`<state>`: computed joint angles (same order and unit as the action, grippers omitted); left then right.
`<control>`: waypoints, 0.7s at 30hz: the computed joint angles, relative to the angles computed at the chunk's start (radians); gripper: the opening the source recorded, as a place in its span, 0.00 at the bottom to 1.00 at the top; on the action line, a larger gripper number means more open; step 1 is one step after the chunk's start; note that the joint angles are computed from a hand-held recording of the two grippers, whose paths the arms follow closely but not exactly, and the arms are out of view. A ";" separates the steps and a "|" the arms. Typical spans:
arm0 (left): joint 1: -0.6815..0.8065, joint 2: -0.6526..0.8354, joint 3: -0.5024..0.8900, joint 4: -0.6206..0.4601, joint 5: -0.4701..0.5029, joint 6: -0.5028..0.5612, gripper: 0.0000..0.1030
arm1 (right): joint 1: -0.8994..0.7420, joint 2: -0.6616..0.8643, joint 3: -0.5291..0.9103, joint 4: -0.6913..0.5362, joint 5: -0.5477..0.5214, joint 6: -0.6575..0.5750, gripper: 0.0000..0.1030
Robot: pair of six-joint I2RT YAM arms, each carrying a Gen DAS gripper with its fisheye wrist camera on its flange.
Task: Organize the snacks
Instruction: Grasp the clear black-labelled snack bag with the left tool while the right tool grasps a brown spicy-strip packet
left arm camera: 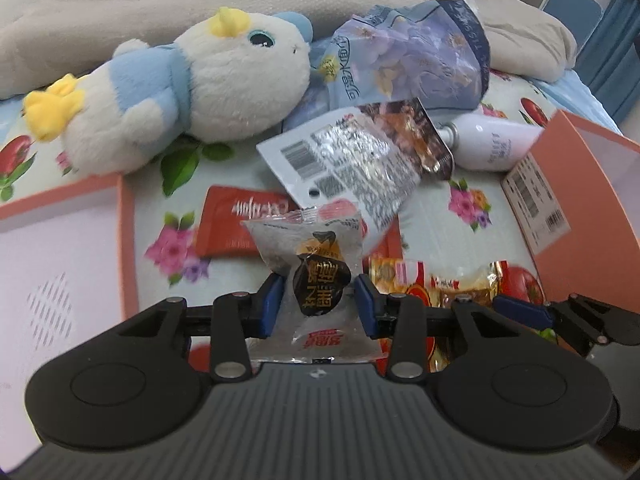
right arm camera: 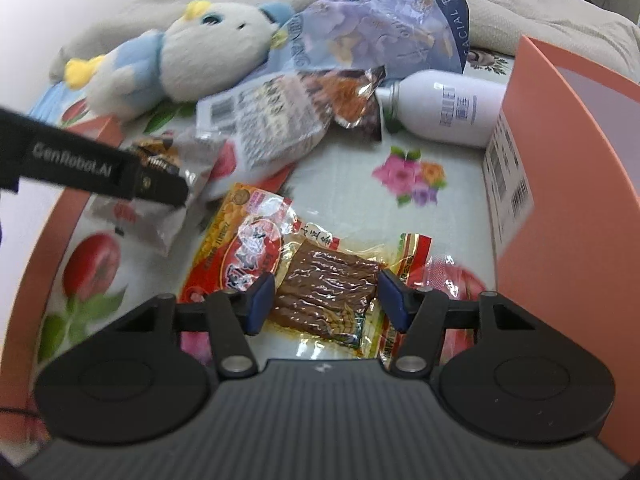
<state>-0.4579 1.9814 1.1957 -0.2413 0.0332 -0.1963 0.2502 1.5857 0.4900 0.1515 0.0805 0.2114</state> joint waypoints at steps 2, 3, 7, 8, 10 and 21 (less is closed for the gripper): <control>-0.010 -0.048 -0.055 0.008 -0.008 -0.010 0.44 | 0.017 -0.060 -0.043 -0.022 -0.012 0.018 0.55; -0.015 -0.072 -0.082 0.013 -0.012 -0.016 0.44 | 0.030 -0.091 -0.064 -0.035 -0.010 0.027 0.55; -0.032 -0.170 -0.186 0.022 -0.008 -0.054 0.44 | 0.070 -0.218 -0.128 -0.107 -0.014 0.066 0.55; -0.036 -0.196 -0.214 0.026 -0.007 -0.065 0.44 | 0.078 -0.252 -0.145 -0.124 -0.019 0.077 0.55; -0.048 -0.246 -0.268 0.033 -0.018 -0.089 0.44 | 0.097 -0.318 -0.177 -0.158 -0.017 0.094 0.55; -0.096 -0.445 -0.535 0.096 0.027 -0.270 0.44 | 0.204 -0.582 -0.265 -0.338 0.005 0.160 0.55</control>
